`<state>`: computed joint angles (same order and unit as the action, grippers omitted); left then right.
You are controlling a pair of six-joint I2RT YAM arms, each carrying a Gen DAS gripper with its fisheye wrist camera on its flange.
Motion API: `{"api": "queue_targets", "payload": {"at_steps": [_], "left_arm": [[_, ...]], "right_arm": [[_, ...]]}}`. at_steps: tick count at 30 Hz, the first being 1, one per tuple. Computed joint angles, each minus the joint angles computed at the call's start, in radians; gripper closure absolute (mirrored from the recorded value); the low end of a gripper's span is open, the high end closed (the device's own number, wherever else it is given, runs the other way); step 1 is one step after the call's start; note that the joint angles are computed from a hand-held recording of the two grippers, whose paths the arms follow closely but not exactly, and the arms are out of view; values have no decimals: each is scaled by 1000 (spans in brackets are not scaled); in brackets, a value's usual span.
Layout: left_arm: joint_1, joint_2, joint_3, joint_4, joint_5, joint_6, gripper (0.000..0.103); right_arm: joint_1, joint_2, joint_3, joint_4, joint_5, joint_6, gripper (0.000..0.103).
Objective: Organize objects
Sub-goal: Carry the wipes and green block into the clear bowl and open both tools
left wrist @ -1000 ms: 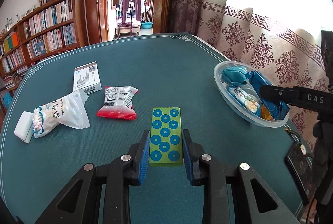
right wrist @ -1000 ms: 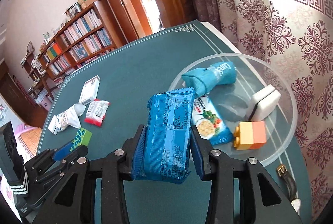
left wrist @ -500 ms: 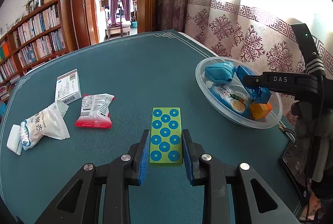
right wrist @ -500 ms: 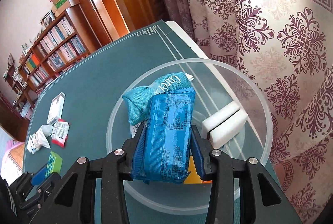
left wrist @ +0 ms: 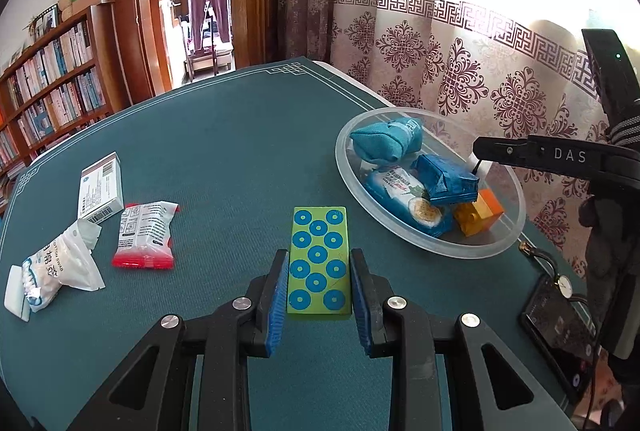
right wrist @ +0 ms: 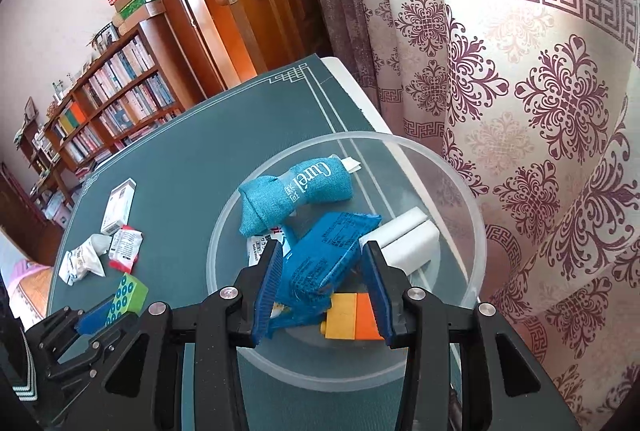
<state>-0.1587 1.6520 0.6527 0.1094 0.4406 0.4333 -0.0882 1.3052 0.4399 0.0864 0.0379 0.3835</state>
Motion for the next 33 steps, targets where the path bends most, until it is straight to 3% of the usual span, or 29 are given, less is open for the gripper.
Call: {"api": "queue_targets", "payload": {"at_steps": [14, 26, 33], "left_arm": [[-187, 79, 134, -61, 4, -53, 72], [-287, 229, 276, -53, -30, -97, 72], [-267, 234, 264, -24, -40, -127, 62]], "right_arm": [[-41, -159, -76, -51, -35, -55, 60], [-116, -155, -88, -28, -91, -76, 60], [-124, -145, -92, -11, -96, -76, 60]]}}
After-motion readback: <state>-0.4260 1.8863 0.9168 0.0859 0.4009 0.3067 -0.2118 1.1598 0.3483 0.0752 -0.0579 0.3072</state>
